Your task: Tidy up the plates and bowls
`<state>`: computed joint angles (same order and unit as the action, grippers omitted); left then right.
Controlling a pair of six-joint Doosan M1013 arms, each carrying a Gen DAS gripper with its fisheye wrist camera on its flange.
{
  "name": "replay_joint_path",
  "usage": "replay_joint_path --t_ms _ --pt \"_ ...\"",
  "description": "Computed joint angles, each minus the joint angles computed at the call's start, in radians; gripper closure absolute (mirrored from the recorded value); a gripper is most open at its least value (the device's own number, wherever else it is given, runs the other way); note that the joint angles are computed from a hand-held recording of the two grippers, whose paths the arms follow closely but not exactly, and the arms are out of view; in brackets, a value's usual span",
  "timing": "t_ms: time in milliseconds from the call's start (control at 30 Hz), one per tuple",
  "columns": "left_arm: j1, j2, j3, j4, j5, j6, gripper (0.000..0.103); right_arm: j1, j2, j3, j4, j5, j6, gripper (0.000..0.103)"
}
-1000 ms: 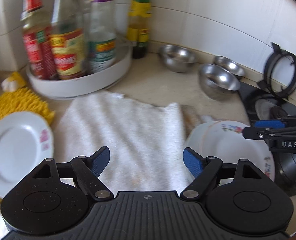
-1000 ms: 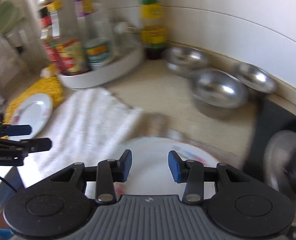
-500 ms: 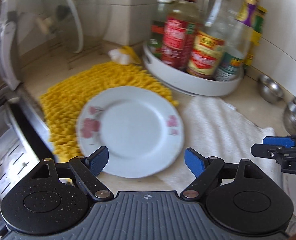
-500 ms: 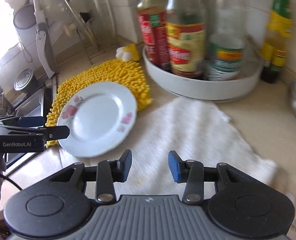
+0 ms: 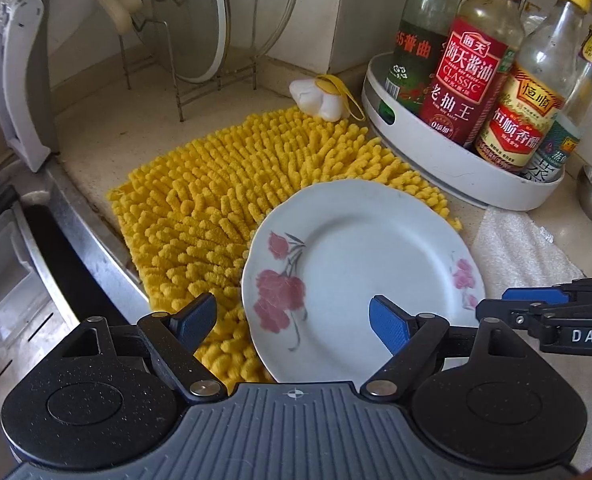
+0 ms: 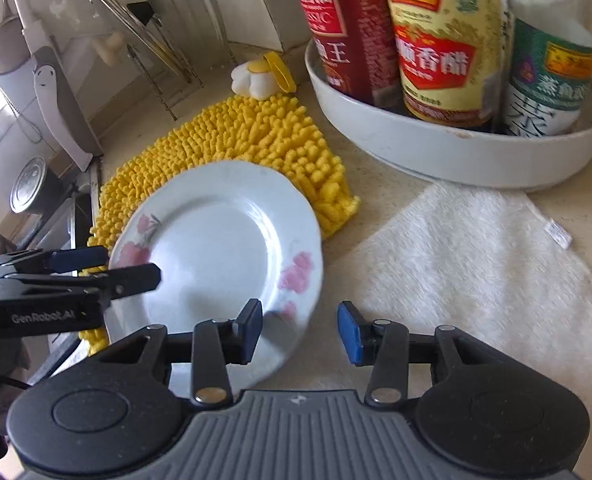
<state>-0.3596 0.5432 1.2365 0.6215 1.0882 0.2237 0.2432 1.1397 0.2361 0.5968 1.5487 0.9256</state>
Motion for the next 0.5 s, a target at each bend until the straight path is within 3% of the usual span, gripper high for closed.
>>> replay_joint_path --t_ms 267,367,433,500 --pt "0.033 0.003 0.009 -0.057 -0.084 0.114 0.016 0.001 0.013 -0.026 0.009 0.008 0.053 0.057" --pt "0.040 0.006 0.005 -0.083 -0.109 0.164 0.016 -0.003 -0.023 0.041 -0.007 -0.052 0.056 0.057" --pt "0.041 0.011 0.000 -0.086 -0.112 0.187 0.015 -0.001 -0.007 0.011 -0.018 -0.024 0.064 0.056" --pt "0.042 0.013 0.000 -0.087 -0.115 0.202 0.015 0.003 -0.026 0.053 -0.008 -0.051 0.038 0.054"
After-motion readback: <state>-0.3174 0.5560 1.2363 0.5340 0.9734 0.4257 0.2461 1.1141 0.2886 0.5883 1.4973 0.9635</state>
